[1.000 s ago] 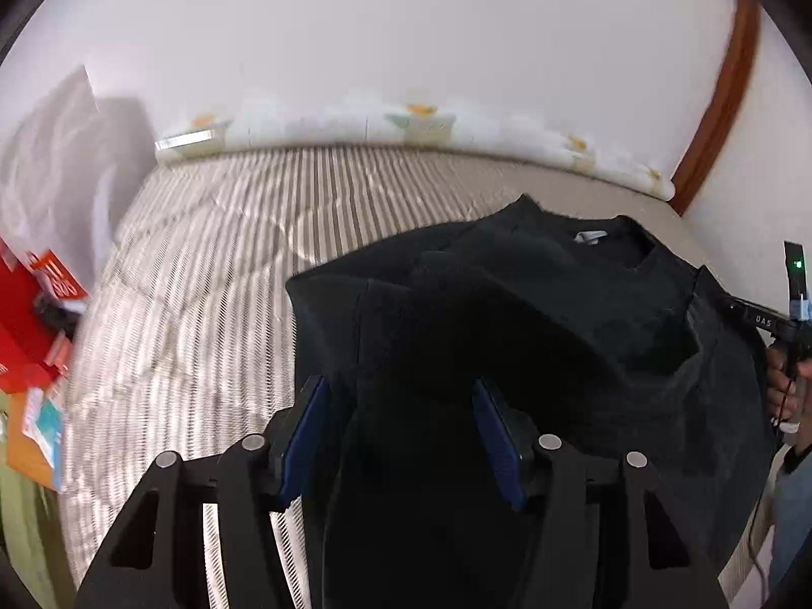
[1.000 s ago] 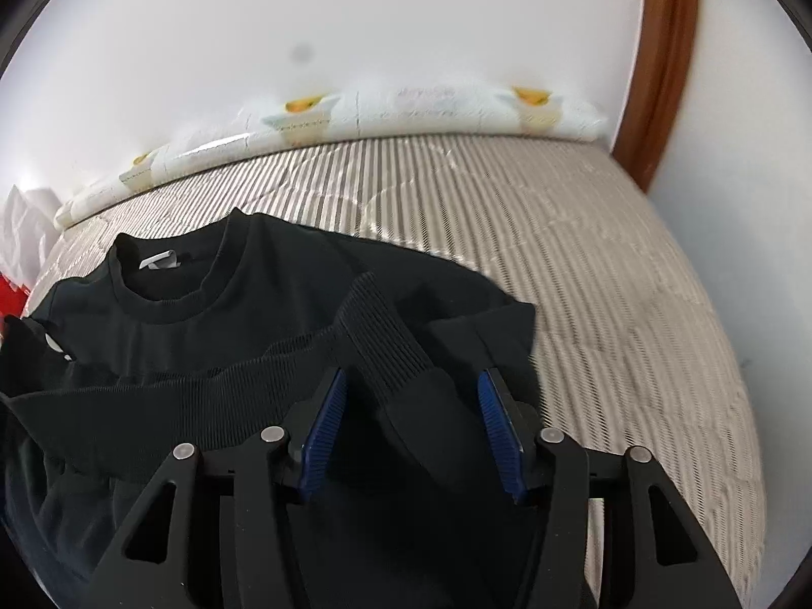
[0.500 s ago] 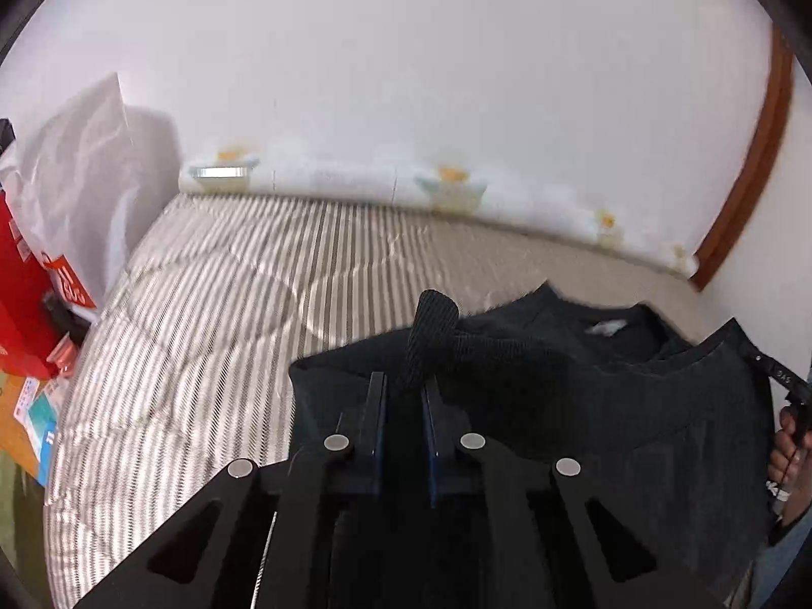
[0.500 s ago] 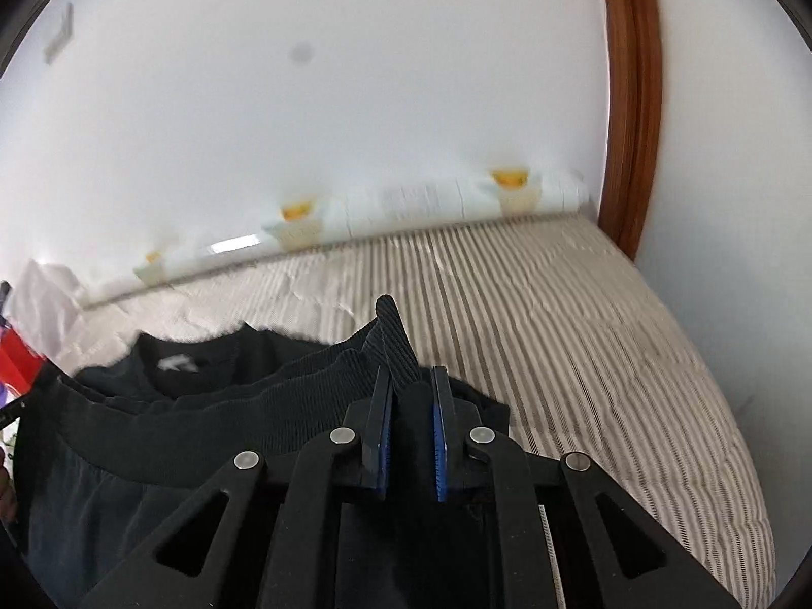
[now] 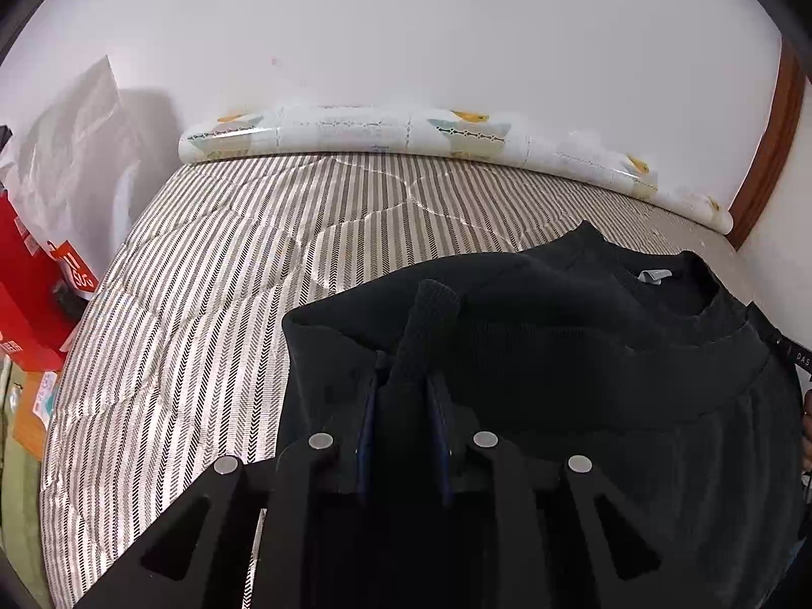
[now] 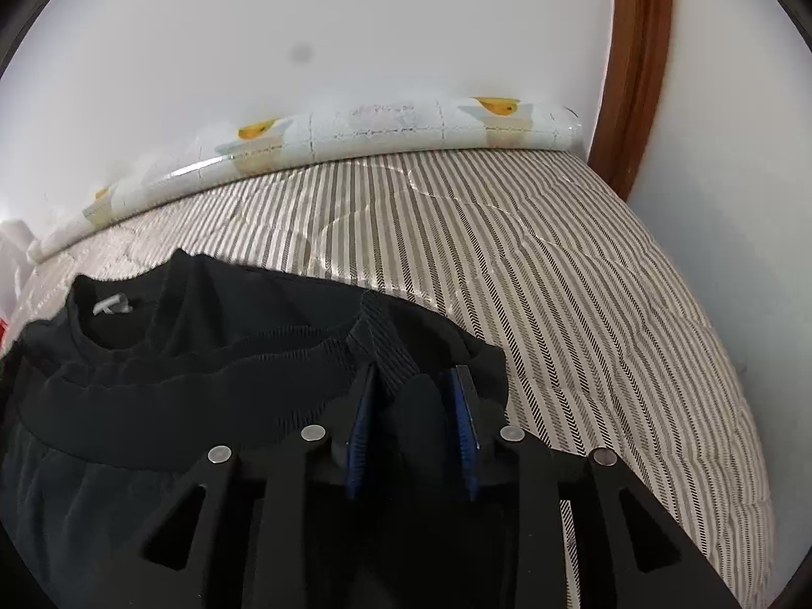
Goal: Fold small clothes
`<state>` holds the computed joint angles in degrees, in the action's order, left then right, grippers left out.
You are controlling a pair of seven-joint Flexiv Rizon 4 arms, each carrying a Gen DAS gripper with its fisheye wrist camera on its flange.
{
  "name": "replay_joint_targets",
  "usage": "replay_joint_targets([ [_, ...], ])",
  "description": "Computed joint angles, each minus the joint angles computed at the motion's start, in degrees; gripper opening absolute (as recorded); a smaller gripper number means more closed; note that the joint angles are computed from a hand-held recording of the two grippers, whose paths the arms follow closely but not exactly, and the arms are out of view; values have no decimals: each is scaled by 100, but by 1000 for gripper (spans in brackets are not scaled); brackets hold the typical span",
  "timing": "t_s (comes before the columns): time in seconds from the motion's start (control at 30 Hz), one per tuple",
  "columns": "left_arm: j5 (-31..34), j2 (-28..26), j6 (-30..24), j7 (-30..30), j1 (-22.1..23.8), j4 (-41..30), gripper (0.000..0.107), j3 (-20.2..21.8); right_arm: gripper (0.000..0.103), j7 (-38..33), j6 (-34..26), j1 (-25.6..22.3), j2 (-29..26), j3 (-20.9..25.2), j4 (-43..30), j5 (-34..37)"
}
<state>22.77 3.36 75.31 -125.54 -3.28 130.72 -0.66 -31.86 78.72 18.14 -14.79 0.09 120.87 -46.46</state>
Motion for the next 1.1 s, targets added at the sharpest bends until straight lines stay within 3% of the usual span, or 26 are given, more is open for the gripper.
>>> replay_joint_targets([
  [0.3, 952, -37, -608, -742, -61, -387, 20, -160, 32, 565, -480, 58, 31, -56, -39, -1033],
  [1.1, 1164, -126, -739, -961, -225, -513, 21, -51, 40, 753, -627, -103, 1, 81, -90, -1247],
])
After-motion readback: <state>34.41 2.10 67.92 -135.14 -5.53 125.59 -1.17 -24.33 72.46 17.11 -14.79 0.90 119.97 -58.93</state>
